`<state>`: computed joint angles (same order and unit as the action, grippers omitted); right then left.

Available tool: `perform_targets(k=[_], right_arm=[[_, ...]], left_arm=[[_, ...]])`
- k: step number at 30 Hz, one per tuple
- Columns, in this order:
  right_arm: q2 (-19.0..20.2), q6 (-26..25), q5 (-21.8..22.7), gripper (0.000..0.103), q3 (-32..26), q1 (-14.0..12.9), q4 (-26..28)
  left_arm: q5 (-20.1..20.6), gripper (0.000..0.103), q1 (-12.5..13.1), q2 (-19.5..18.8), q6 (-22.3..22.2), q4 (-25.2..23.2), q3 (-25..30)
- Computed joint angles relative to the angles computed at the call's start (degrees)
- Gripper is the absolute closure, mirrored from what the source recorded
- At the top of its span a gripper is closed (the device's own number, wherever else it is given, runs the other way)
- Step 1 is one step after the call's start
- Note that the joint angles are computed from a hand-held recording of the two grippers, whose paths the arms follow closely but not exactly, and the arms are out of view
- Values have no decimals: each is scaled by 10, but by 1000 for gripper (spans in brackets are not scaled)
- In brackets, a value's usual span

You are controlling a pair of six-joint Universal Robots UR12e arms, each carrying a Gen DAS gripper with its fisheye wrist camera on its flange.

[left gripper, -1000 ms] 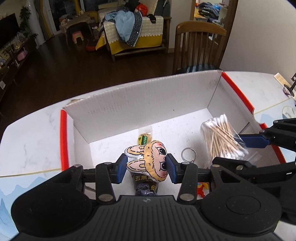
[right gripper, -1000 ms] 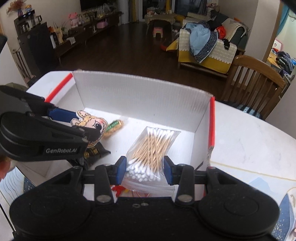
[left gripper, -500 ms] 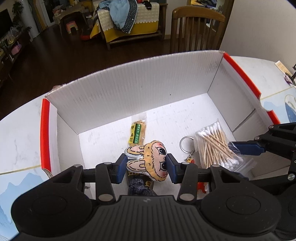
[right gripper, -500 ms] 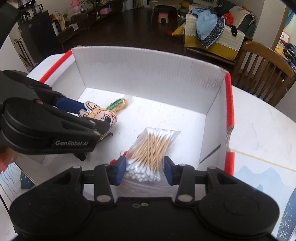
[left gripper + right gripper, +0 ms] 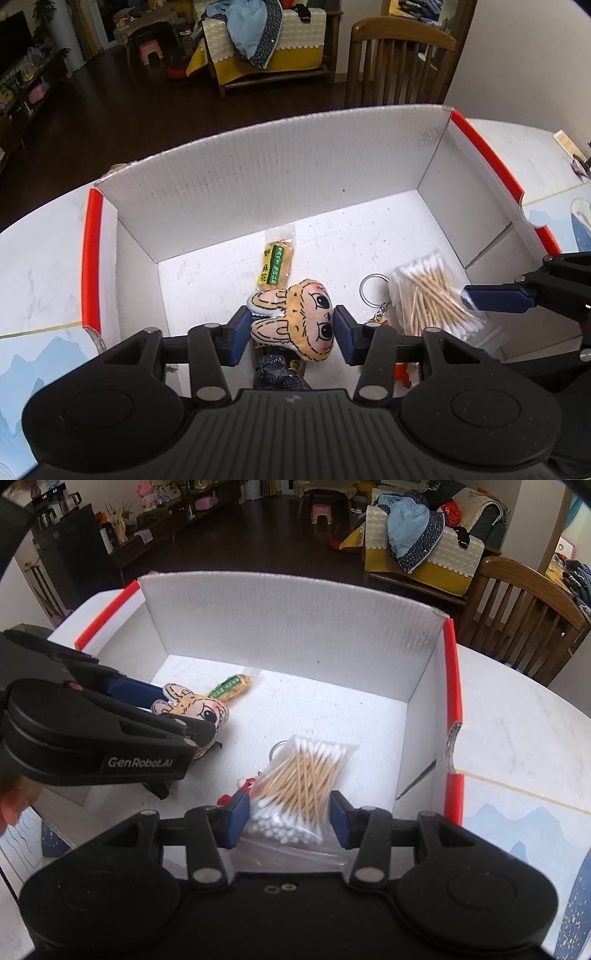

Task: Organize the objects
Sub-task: 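Open both grippers to drop the bunny and swab bag into the box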

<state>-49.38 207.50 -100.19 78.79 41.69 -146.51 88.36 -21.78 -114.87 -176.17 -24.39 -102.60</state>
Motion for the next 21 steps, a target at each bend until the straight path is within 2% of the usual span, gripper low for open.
perform_targets(k=[2,3,6,21], right_arm=[[-3,-3,0,51,4,0,-8],[-4,-6,-2,49,5,1,-12],[-8,-10,-14,44,8,4,-19],[-52,-9,-24,40,54,13,-82]], left_arm=[[-3,38,1,3,-10,13,-5],[-6,38,2,5,-14,17,-7],[-12,38,3,10,-16,25,-10],[-24,38,2,59,-20,71,-54]])
